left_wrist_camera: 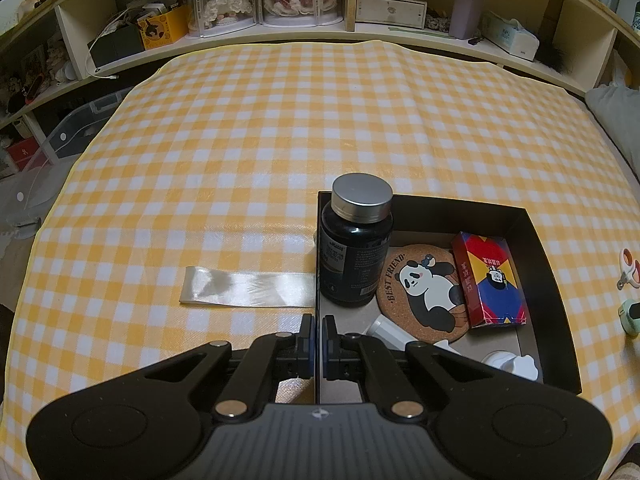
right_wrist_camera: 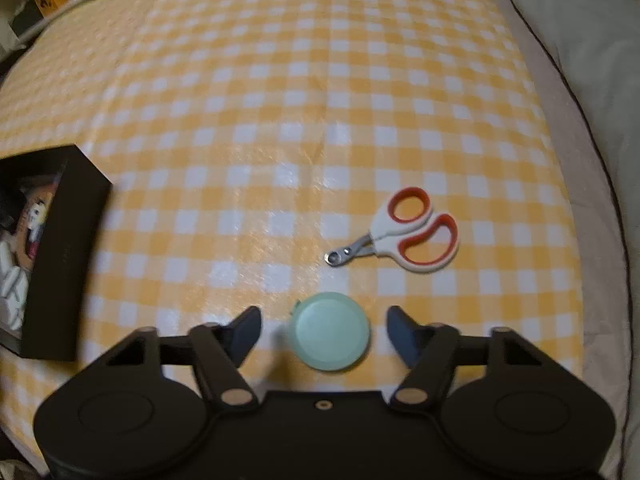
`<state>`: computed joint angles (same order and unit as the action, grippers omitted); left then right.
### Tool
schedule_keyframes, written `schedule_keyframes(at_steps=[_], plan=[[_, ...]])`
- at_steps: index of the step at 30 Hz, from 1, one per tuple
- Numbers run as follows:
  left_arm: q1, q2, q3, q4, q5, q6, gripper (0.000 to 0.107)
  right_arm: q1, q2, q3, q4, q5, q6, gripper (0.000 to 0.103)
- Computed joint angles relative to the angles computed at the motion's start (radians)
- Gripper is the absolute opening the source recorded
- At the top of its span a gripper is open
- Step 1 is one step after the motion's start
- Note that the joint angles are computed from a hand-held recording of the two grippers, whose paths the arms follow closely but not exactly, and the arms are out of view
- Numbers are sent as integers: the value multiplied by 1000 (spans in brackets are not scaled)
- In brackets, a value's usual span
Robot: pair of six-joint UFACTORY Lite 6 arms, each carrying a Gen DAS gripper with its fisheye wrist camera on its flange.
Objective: Organize rigid objects
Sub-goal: 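Grasp the mint green round case with the right gripper, then carry the green case over the black box and lower it inside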
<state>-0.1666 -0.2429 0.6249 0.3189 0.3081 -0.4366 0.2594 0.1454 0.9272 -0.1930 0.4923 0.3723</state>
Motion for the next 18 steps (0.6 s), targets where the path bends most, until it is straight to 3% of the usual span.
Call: schedule_keyframes(at_steps=[2, 9, 18], plan=[[-1, 1, 0, 2, -1, -3, 3, -1, 19, 19, -48, 20, 33, 51], [-1, 2, 0, 3, -1, -4, 3, -41, 66, 27, 92, -5, -121, 55], [0, 2, 0, 3, -2, -3, 3, 13, 132, 25, -52, -27, 3, 50]])
